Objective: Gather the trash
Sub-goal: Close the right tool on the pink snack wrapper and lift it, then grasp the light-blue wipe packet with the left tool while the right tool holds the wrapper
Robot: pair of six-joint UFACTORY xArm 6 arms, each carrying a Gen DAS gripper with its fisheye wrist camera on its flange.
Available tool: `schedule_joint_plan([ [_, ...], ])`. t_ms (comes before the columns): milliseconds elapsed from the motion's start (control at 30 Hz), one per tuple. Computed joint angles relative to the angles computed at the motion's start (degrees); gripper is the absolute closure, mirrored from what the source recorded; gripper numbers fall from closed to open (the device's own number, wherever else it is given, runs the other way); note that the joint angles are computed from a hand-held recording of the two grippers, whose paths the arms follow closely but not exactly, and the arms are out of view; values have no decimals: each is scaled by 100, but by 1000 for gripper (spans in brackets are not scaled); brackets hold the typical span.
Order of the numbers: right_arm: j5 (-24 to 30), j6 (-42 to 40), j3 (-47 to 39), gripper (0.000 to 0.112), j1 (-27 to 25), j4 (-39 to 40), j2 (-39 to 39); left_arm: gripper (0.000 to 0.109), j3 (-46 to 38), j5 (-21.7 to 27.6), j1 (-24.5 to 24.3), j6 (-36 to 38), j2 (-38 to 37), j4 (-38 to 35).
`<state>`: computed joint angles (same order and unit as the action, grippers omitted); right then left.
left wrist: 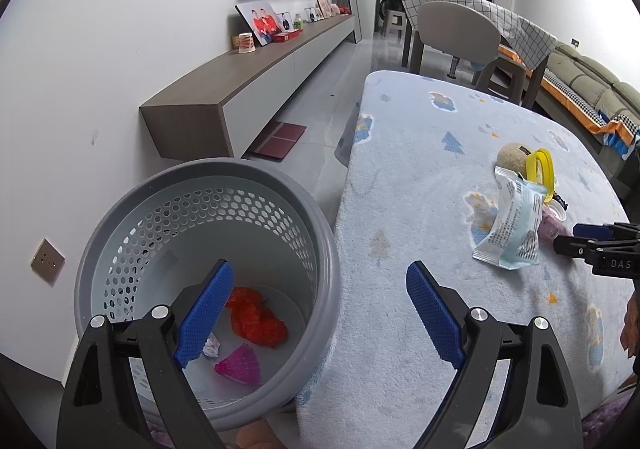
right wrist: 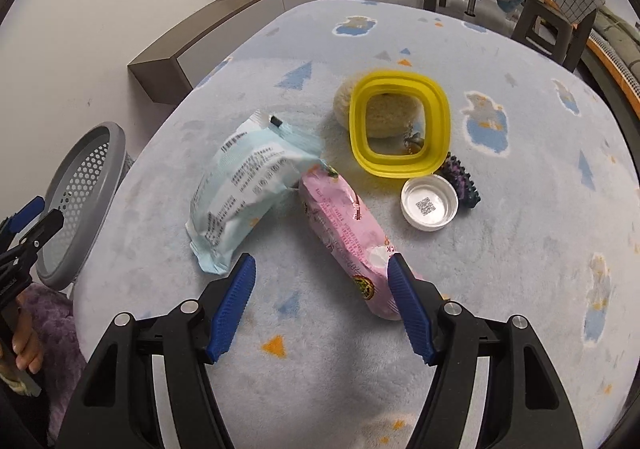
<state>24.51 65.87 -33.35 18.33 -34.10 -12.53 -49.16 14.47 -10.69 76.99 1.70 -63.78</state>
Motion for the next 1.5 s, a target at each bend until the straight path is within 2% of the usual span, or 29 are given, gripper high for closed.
schedule_joint_plan([
  [367, 247, 149, -412, 47, -193, -812, 616, 22, 29, 10, -58, -20, -1, 69],
  [500, 164, 68, -538, 47, -206, -837, 837, 22, 42, 30, -86, 27, -9, 46],
  [567, 114, 57, -549, 55, -200, -824, 870, 22, 67, -25, -118, 184, -31, -77],
  [600, 111, 48, -557, 64, -194, -809, 878, 22, 80, -35, -127, 250, -48, -131],
  [700, 46, 341, -506, 73, -215, -1026, 818, 22, 95, 9, -122, 325, -72, -187],
  [733, 4, 412, -478, 80, -223, -1044, 797, 22, 99, 46, -109, 294, -75, -150],
  [800, -61, 554, -392, 88, -234, -1021, 722, 22, 110, 152, -76, 178, -88, -37],
  [1133, 228, 1794, 53, 90, 206, -1434, -74, 22, 304, 245, -118, 487, -336, -338],
  [1333, 392, 2899, 609, 90, 507, -1652, -853, 22, 464, 393, -225, 555, -508, -334],
  [1400, 581, 3261, 802, 90, 653, -1723, -1129, 21, 514, 570, -252, 457, -571, -220],
  [1500, 794, 3673, 1085, 90, 812, -1761, -1561, 21, 636, 511, -434, 526, -671, -236],
])
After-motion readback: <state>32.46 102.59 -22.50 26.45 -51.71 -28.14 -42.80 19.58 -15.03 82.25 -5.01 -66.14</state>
